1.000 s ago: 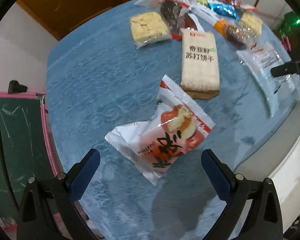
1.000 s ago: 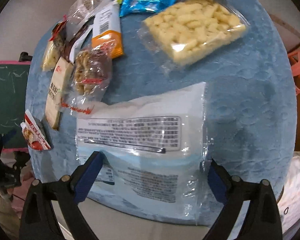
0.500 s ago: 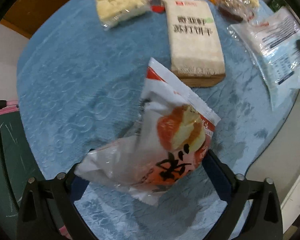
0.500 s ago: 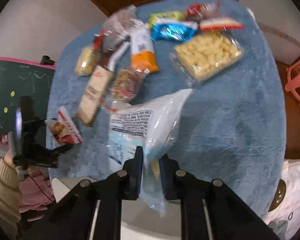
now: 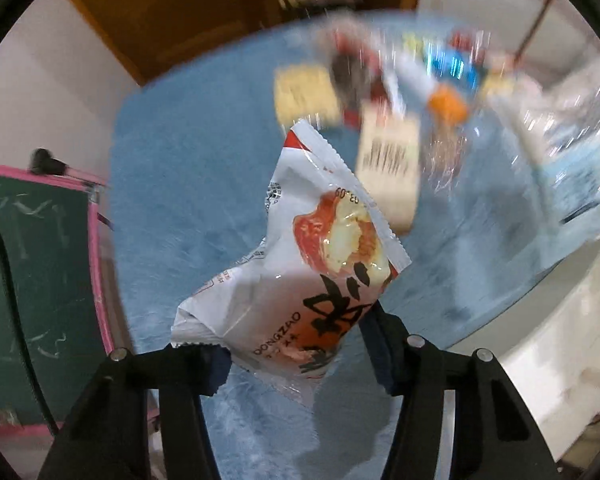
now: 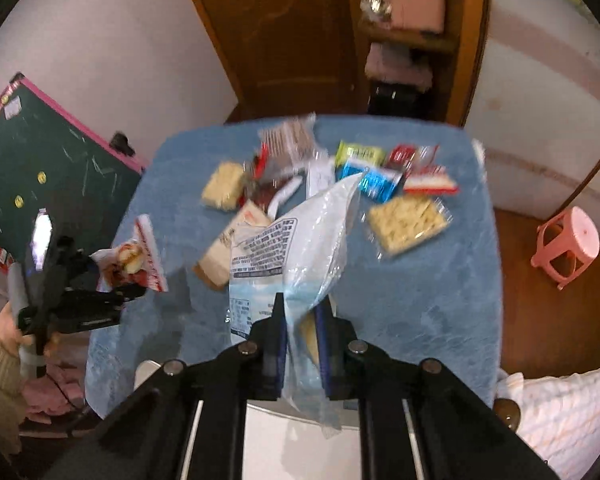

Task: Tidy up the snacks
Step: 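Carry both bags to the white tray and open both tools to drop them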

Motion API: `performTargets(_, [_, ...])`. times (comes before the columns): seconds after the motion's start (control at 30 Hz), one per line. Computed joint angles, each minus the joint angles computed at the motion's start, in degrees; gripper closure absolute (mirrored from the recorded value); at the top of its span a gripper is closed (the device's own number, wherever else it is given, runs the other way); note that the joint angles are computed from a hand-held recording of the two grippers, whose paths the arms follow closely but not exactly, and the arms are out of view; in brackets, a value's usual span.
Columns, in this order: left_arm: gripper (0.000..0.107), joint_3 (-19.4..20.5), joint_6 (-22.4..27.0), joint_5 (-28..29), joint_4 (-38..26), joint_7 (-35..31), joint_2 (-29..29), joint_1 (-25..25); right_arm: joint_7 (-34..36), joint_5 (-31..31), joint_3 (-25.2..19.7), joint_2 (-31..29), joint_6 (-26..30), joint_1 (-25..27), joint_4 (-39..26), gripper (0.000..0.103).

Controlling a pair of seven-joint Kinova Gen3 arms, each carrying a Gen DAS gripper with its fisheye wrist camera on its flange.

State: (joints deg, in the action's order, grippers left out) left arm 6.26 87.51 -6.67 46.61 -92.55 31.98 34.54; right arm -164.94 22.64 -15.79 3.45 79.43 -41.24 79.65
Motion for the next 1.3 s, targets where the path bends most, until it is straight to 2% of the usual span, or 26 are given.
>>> performTargets(0.17, [0.053,1.17,-0.57,3.56,-2.51,4.44,-8.05,-0.93,-5.76,7.8,-3.37,-2.74,7.08,-3.99,-4.09,0.09])
performTargets(0.33, [0.053,3.78,-2.46,6.37,0.42,8.54,-16.77,0.33,-9.99,15.71,-9.04,-3.65,15.55,-9.49,-9.08,0.09])
performTargets(0.43, [0.052,5.24,-3.49,7.75,3.04,11.13,-20.18,1.13,-11.66,18.38,-11.82,-3.34,20.08,-13.57,-11.42,0.09])
performTargets(0.57, [0.051,7.79,-5.7,6.23,10.43,15.79,-24.42,3.71,-13.1,17.41,-12.48,-1.41,24.29,-18.22,-12.99,0.09])
performTargets(0.63, [0.051,9.28,-7.15,4.15,14.61,17.7,-25.45,5.17,-14.26,14.73,-11.8,-0.38,25.07,-20.04,-12.68,0.09])
performTargets(0.7, [0.051,10.69,-7.02,1.7,17.28,20.47,-25.37,7.18,-15.52,11.49,-10.72,-0.07,23.8,-20.92,-10.9,0.09])
performTargets(0.8, [0.049,11.82,-7.07,1.21,20.01,23.06,-25.35,8.76,-17.15,6.21,-9.35,-0.67,19.6,-20.32,-7.02,0.09])
performTargets(0.9, [0.041,12.75,-6.85,-1.07,21.14,24.88,-25.36,10.71,-17.44,2.97,-9.04,-0.6,17.0,-19.5,-4.94,0.088])
performTargets(0.93, [0.032,12.46,-7.34,-1.68,22.58,24.65,-25.88,10.51,-17.67,2.19,-8.9,-0.52,16.47,-19.3,-4.55,0.087])
performTargets(0.97, [0.024,12.75,-7.66,-2.48,22.97,24.83,-26.24,10.79,-18.31,1.65,-8.75,-0.55,16.0,-19.14,-4.19,0.085])
performTargets(1.03, [0.016,12.25,-9.7,-1.92,25.24,24.02,-27.62,9.45,-21.36,2.64,-9.25,-0.11,16.83,-19.83,-4.25,0.075])
performTargets(1.1, [0.013,12.16,-9.85,-0.8,25.32,23.64,-27.81,8.1,-23.79,5.53,-9.63,1.37,20.71,-21.87,-6.13,0.048])
performTargets(1.17, [0.01,12.05,-9.65,0.61,25.41,23.74,-28.08,7.0,-25.69,8.91,-9.63,2.12,23.72,-24.44,-7.5,0.042])
performTargets(1.3, [0.007,11.99,-10.25,2.2,26.41,24.03,-29.49,5.05,-26.74,11.41,-9.1,1.86,24.73,-26.87,-8.39,0.042])
